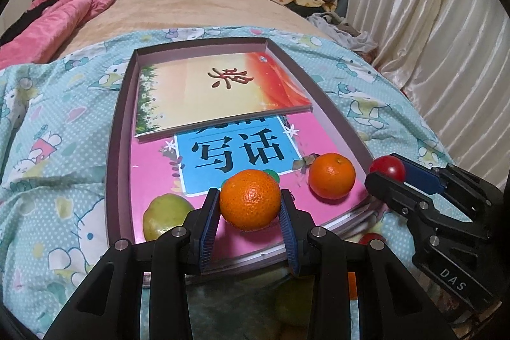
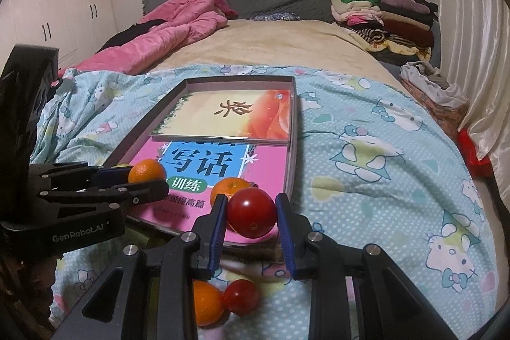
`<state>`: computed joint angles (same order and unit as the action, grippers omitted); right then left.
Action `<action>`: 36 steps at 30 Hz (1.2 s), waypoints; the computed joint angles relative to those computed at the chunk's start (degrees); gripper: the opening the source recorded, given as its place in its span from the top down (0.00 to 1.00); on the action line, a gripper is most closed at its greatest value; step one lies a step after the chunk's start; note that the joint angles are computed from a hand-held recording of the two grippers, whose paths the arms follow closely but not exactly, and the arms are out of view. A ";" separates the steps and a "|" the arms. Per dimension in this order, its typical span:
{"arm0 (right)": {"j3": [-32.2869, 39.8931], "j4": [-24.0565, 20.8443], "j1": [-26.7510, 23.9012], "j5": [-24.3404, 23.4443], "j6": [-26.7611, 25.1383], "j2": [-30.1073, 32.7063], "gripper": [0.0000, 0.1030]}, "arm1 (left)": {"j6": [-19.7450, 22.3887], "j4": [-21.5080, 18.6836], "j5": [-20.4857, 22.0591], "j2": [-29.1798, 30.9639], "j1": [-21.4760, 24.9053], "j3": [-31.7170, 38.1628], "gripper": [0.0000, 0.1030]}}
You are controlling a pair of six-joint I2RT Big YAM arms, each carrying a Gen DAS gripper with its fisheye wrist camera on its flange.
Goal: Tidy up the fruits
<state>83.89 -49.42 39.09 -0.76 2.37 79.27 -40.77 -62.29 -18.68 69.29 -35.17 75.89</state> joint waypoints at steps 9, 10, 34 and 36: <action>0.22 -0.85 0.14 0.15 -0.44 0.77 0.70 | 1.56 0.58 0.20 0.71 -0.18 -0.30 0.64; 0.18 -0.89 0.21 0.30 -0.49 0.80 0.70 | 1.57 0.56 0.22 0.76 -0.13 -0.35 0.64; 0.90 -0.68 1.00 1.50 -0.80 2.83 0.70 | 2.43 0.48 0.39 1.44 0.26 -0.19 0.64; 0.93 -0.60 0.92 1.12 -0.67 2.90 0.70 | 2.43 0.53 0.33 1.41 0.22 -0.27 0.64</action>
<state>84.81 -50.02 40.01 0.36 1.70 82.16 -38.34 -61.75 -18.35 70.70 -34.95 75.63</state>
